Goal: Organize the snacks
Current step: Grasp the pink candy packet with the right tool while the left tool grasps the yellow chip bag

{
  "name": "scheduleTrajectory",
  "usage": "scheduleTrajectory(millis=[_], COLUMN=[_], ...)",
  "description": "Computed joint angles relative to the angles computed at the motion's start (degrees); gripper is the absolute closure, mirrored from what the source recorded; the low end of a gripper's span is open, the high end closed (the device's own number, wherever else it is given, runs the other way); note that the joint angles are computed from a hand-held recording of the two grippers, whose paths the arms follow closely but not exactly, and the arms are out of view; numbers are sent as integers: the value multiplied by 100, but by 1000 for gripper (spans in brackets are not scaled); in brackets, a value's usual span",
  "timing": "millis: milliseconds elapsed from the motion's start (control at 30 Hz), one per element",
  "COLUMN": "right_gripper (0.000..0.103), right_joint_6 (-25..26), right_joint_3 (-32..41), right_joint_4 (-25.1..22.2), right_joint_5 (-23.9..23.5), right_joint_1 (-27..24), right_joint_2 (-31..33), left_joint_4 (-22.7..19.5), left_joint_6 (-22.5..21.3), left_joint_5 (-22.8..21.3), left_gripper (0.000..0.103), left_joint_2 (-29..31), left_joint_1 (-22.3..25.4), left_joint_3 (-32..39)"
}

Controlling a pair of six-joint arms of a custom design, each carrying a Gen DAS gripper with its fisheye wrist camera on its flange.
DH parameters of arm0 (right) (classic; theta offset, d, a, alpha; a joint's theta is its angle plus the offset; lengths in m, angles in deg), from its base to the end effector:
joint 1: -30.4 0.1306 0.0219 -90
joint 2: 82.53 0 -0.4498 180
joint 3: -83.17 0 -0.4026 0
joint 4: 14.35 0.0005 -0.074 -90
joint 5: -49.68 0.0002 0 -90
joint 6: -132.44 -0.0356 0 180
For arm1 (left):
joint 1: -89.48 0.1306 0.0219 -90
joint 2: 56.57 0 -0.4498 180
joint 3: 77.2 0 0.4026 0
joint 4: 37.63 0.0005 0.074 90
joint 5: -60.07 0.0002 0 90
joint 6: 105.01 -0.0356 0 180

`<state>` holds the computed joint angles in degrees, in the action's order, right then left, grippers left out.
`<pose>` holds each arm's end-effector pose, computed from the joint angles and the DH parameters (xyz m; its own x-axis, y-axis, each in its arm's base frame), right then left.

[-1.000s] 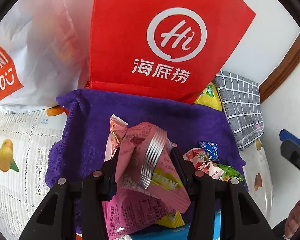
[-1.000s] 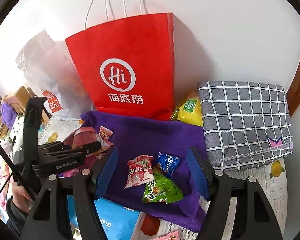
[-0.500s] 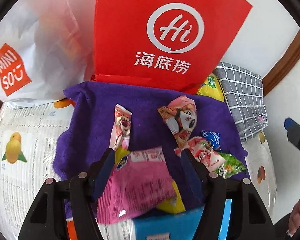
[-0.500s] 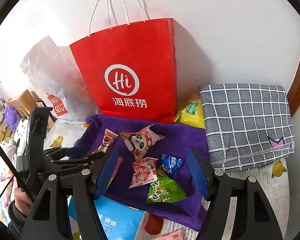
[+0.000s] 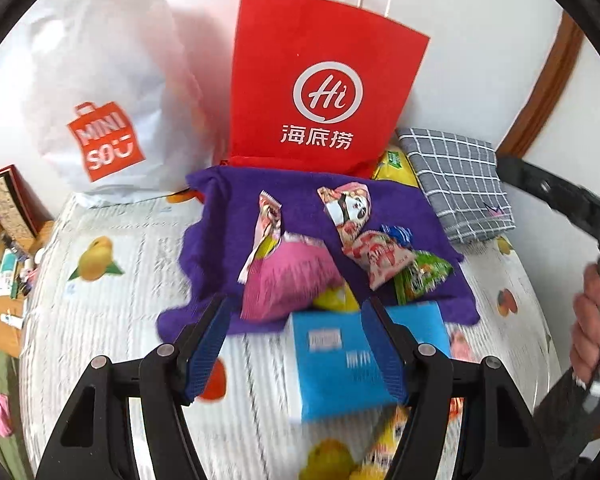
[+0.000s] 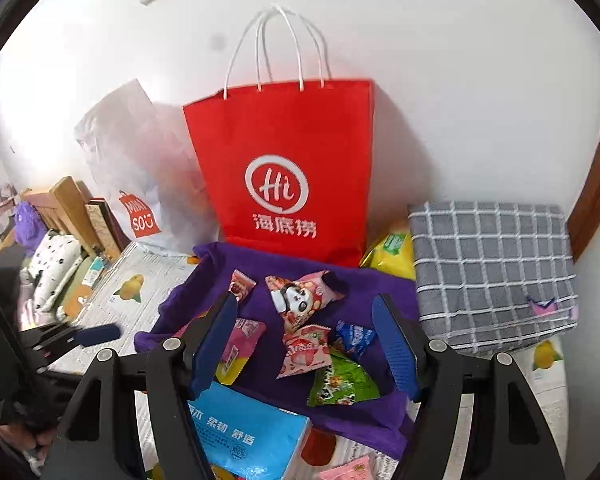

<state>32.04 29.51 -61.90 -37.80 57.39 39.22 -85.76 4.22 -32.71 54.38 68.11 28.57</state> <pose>0.6603 0.3340 0.4705 -0.6740 -0.1409 -0.7252 -0.3081 0.9458 0.1026 0.6048 -0.2353 0.4263 -0.8161 -0.0339 -0.5770 0.0722 0.9845 -0.1601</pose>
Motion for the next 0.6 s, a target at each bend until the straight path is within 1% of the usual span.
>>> scheduleTrajectory(millis=[67, 167, 233, 267, 333, 400, 533, 600], right_gripper=[33, 33, 33, 33, 38, 39, 39, 39], right_joint_6=[-49, -331, -480, -485, -495, -561, -499, -475], right_joint_3=[-241, -910, -1347, -1508, -1883, -2348, -3095, -3334], right_joint_4=[98, 345, 351, 310, 299, 358, 735, 889], right_joint_5=[139, -16, -90, -78, 43, 153, 144, 113], right_joint_1=[20, -20, -55, -69, -88, -116, -144, -153], right_joint_2=[-157, -488, -677, -737, -869, -1036, -1298, -1335], left_joint_4=[33, 143, 277, 343, 463, 563, 698, 719], left_joint_6=[-21, -46, -42, -19, 29, 74, 145, 173], left_joint_5=[-49, -91, -73, -54, 21, 86, 132, 110], left_gripper=[37, 37, 37, 37, 37, 37, 37, 37], left_joint_2=[-177, -413, -556, -602, -701, -779, -901, -939], left_joint_1=[-36, -97, -142, -161, -194, -226, -286, -310], left_joint_3=[-202, -492, -698, -781, -958, -1123, -1434, -1562])
